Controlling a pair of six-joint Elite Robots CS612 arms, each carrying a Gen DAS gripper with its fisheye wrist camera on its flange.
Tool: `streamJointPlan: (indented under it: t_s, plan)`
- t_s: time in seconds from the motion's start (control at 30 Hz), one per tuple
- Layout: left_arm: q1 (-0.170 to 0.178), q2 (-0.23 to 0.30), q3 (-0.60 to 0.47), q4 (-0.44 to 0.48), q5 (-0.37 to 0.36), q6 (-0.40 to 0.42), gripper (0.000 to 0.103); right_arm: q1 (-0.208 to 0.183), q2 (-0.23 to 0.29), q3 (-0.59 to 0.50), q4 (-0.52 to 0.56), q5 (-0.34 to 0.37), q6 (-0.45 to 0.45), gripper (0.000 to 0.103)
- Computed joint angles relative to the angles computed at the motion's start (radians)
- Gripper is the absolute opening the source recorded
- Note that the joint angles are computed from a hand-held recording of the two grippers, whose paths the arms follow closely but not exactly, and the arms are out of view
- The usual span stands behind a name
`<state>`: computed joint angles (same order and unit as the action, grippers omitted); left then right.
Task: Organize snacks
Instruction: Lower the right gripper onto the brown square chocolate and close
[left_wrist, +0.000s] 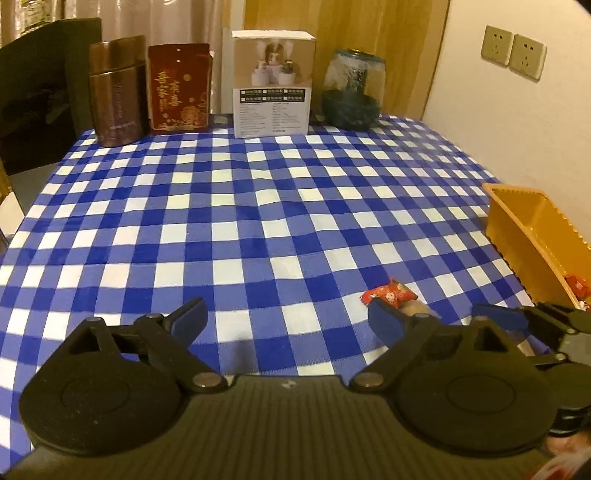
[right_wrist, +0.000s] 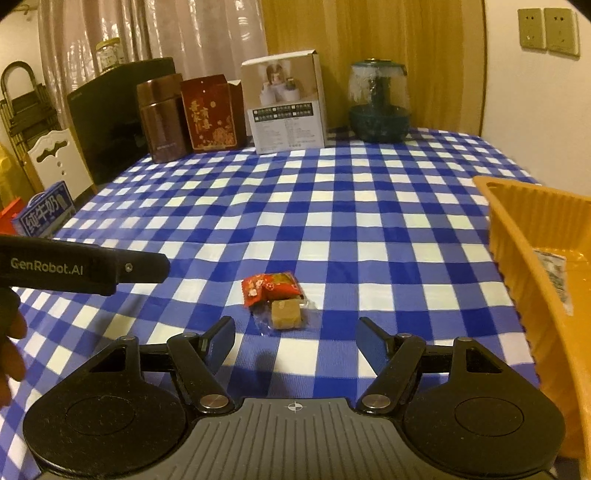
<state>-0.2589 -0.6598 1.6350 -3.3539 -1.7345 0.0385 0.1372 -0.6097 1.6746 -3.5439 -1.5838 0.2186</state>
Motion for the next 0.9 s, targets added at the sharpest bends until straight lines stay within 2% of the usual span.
streamJointPlan:
  t_s: [0.07,0.13,0.33,0.6,0.77,0.9]
  plan:
    - [-0.001,0.005,-0.014,0.008,0.0,0.018,0.093,0.0,0.009,-0.017,0.011,0.007,-0.007,0.062]
    - [-0.002,0.011,-0.025,0.019,0.006,0.037,0.092,0.0,0.017,-0.033,0.019,0.008,-0.016,0.06]
    - [0.004,0.016,-0.043,0.068,-0.011,0.023,0.092,0.007,0.036,-0.07,0.05,-0.016,-0.047,0.051]
    - [0.004,0.015,-0.047,0.087,-0.024,0.017,0.093,0.016,0.044,-0.077,0.058,-0.046,-0.098,0.048]
    - [0.002,0.015,-0.045,0.093,-0.028,0.025,0.092,0.016,0.043,-0.074,0.056,-0.056,-0.099,0.038]
    - [0.002,0.016,-0.048,0.097,-0.03,0.028,0.092,0.013,0.038,-0.069,0.059,-0.052,-0.094,0.036]
